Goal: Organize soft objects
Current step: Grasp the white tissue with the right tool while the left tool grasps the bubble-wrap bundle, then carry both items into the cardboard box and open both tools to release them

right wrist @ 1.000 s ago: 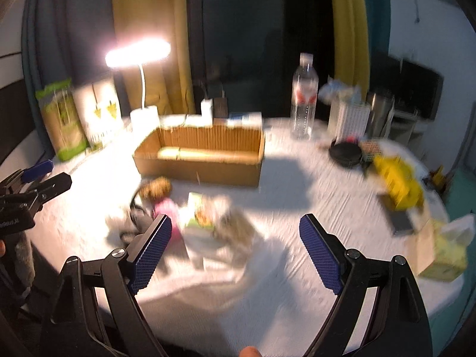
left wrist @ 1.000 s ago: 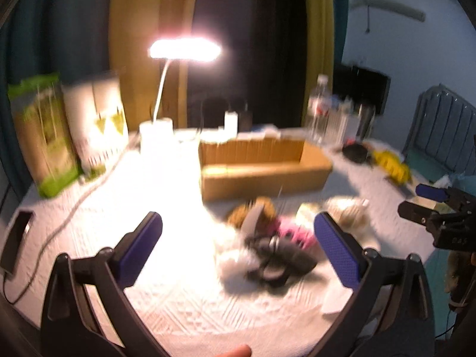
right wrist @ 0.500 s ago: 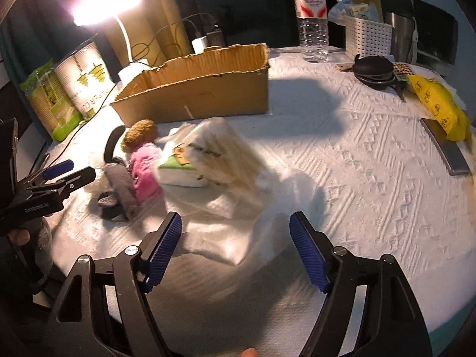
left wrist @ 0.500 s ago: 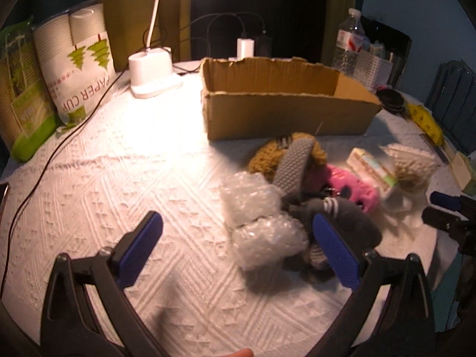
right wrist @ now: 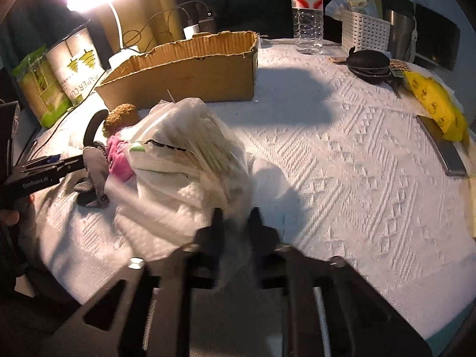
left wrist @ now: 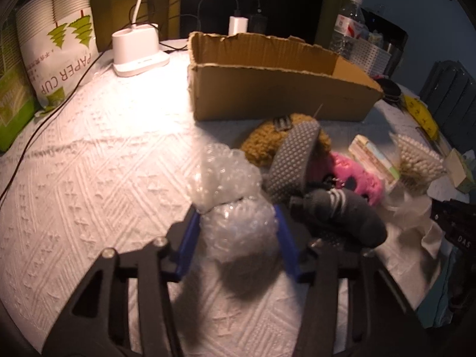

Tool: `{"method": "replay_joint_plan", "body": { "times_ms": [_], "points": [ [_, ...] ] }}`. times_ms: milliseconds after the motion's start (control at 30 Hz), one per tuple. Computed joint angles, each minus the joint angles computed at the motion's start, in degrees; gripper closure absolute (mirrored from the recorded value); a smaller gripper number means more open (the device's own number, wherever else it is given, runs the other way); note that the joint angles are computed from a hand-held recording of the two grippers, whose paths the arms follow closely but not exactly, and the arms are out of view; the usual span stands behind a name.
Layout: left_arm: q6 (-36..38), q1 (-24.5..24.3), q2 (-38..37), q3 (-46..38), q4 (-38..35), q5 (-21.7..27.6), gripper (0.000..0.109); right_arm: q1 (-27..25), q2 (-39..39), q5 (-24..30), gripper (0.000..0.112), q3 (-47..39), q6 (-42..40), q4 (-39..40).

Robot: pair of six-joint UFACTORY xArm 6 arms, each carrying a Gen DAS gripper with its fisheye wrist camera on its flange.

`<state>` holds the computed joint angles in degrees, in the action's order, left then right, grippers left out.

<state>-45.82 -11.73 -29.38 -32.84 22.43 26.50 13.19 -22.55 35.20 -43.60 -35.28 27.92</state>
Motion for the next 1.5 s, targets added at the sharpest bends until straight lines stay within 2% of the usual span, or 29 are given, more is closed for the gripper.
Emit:
{"method": "replay_joint_plan", "body": {
  "times_ms": [300,633,867,1300,1500],
  "points": [
    [-2.08,0.08,-5.56,1.48,2.53,0.23,0.062,-1.81,-5.37,-3.39,0.101,1.03,0.52,-1.94],
    [-3.59,-0.17,-10.95,-0.06,6.64,1.09,0.062,-1.55,-4.89,-6.49,0.101,-5.47,-4.78,1.44],
    [-2.63,0.99,-9.08,-3.61,8.50,-1.88,0.062,0.51,0.68,-10.83,0.102,-14.69,-10.74,4.96],
    [0.50,4.03,-0.03,-11.84,9.22,-7.48,0.062,4.62,14.38,-14.55,0.102,-32.51,-19.26,12.60],
    [0.52,5.14,4.81,-15.15,8.79,-9.60,0.062,7.25,21.71,-19.58,0.102,-40.06,-22.12,16.02]
  ]
}}
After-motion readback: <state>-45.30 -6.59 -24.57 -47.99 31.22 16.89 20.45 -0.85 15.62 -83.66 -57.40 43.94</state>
